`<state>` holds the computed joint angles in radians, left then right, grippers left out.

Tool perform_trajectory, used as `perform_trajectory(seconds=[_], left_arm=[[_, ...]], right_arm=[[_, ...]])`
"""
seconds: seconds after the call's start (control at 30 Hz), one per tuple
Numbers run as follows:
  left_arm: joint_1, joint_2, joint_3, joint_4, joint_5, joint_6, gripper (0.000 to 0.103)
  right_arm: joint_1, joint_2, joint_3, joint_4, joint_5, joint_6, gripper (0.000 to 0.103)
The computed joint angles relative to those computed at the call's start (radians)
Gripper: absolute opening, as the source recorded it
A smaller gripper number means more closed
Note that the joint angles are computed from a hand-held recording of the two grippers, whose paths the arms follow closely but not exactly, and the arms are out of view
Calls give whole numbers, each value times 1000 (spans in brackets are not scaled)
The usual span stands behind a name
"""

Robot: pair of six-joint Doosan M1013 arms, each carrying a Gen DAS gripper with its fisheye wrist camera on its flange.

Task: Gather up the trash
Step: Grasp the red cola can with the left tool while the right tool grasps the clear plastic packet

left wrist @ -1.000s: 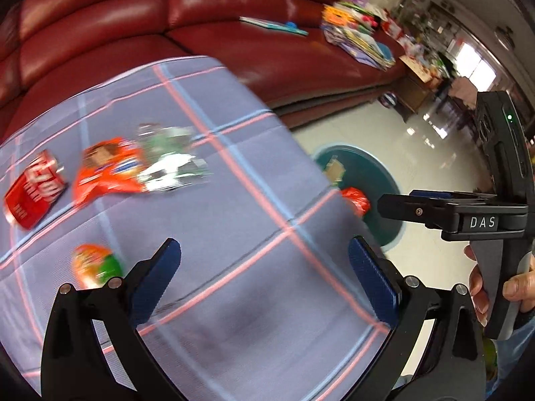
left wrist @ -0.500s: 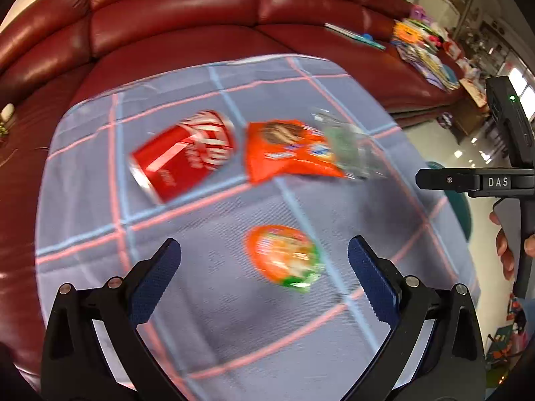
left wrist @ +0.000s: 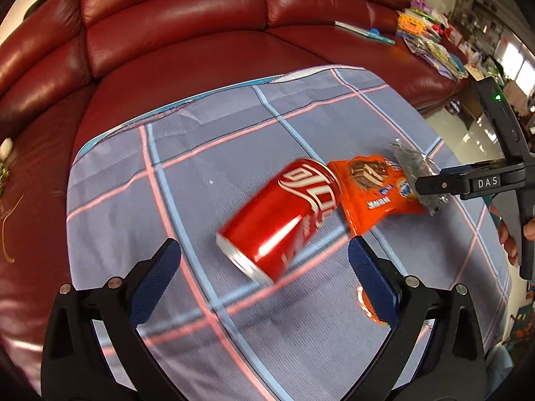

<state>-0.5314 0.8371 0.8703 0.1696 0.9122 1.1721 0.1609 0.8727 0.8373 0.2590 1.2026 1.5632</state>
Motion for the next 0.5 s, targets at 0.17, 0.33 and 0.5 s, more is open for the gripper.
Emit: perform_trajectory(seconds=[0.17, 0.33, 0.5], left_arm=[[12, 37, -48, -52, 19, 83, 96], [24, 75, -94, -106, 40, 136, 96], [30, 93, -112, -151, 28, 162, 96]], right_arm=[[5, -18, 41, -5, -63, -21, 94], [9, -34, 63, -19, -78, -43, 62], [4, -56, 96, -3, -91, -60, 60]])
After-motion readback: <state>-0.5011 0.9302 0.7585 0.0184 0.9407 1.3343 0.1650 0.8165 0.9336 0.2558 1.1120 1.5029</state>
